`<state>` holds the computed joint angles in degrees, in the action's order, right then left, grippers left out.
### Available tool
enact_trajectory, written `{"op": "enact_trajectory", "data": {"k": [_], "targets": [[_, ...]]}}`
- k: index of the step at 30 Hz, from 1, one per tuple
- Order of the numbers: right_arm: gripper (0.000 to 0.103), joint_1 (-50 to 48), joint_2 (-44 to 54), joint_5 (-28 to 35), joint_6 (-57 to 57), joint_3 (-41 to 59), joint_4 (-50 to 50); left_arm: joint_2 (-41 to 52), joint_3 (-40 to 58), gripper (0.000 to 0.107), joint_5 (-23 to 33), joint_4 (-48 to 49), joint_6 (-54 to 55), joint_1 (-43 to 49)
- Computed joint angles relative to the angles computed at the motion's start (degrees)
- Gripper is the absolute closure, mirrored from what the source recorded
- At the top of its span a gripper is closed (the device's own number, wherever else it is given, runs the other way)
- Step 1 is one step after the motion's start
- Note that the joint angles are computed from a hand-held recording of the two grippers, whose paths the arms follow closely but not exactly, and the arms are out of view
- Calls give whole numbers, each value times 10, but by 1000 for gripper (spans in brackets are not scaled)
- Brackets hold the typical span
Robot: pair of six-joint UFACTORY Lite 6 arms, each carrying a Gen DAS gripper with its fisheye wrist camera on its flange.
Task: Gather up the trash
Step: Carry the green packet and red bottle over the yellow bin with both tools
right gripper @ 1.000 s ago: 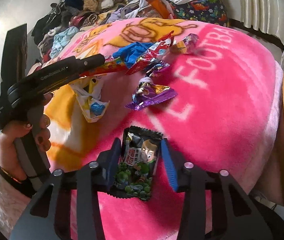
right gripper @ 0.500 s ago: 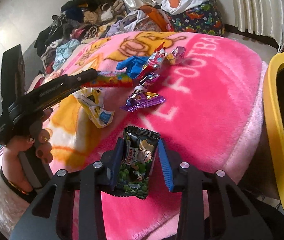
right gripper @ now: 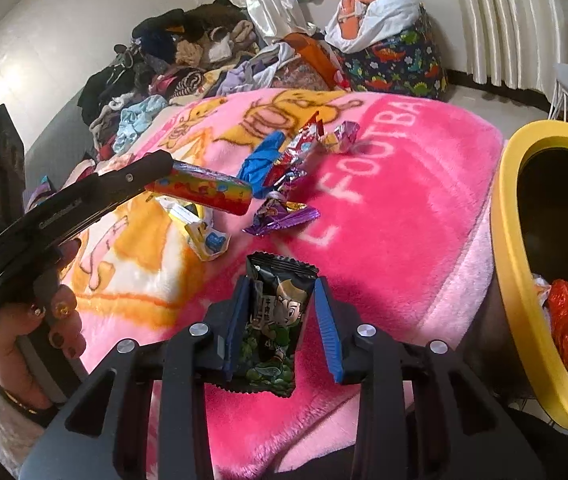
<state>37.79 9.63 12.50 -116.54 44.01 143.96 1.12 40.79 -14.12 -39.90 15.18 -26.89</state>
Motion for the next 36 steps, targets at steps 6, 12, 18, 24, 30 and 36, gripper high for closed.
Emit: {"op": "enact_trajectory", "data": {"k": [6,12,18,24,30,36], "targets": [[71,3,-53,0,-80,-35,76,-30,-7,78,-8,-103,99,-31],[71,-8,-110,-14,-111,-53,98,-42,2,78,-16,-184,174,-62],[71,-20,-162,-21,-115,-77,98,-43,19,78,-23,-239,222,-89],[71,-32,-208,-30,-148,-103,129,-30,47,79,-40,-300,278,-125],[71,-61,-248,-29,-86,-129,64,-5,82,79,-49,-332,309,-154],[71,-100,-278,-23,-8,-146,-20,24,119,79,-54,-361,344,-178]]}}
